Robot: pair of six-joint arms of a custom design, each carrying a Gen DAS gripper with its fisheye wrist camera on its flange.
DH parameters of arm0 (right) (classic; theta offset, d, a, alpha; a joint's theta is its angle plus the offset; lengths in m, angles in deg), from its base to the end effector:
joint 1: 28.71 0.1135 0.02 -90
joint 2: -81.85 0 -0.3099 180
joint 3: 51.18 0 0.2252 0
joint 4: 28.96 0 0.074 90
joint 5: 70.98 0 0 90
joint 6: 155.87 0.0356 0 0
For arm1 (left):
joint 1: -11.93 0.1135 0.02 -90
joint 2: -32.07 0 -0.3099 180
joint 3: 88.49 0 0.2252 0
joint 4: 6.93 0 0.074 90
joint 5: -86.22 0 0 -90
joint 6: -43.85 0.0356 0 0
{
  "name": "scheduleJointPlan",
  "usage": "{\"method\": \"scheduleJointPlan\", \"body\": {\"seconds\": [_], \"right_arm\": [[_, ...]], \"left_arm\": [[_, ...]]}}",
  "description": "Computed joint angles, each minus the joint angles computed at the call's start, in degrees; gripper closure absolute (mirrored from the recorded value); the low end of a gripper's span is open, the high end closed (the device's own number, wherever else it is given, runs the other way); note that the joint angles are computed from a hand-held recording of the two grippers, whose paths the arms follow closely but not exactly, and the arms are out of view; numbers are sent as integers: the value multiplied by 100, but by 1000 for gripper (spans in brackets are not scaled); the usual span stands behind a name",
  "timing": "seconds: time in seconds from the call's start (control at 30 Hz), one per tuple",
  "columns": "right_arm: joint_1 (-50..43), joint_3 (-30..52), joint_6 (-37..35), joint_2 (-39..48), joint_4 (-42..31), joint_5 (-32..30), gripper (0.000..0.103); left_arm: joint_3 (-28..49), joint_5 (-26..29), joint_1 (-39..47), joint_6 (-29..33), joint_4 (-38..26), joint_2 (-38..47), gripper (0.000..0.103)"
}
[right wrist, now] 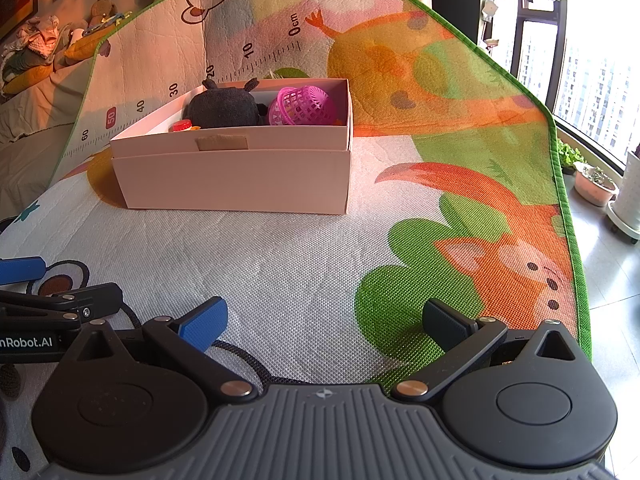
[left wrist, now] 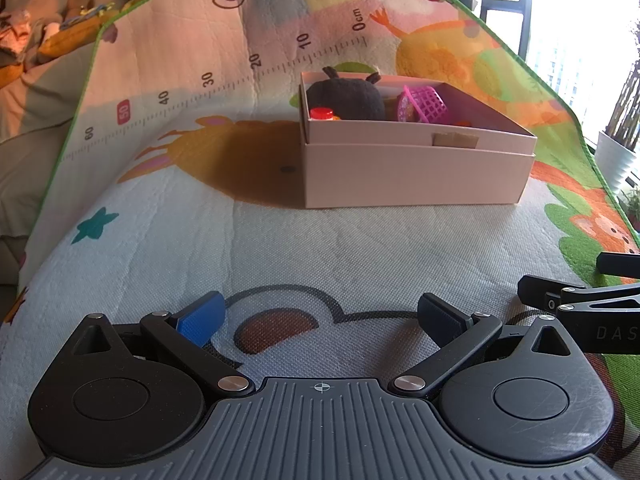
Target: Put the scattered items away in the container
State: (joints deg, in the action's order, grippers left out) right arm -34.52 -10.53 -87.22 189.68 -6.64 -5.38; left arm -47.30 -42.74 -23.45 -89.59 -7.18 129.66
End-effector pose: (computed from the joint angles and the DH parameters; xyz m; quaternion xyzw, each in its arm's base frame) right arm 0.2777 -0.0135 0.1259 -0.2024 0.8833 0.1016 0.4105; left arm 0.2098 -0.1216 0.1482 -0.1589 0.8942 0.0751 0.4118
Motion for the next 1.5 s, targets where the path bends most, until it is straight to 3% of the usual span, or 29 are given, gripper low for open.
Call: {"method": "scheduleJointPlan", "body": {"seconds": [1.5], "right_arm": [[-7,-5,-5,-13,-10,-6,0]], "left_arm": [[102,76,40,29,-173,-42,0]]}}
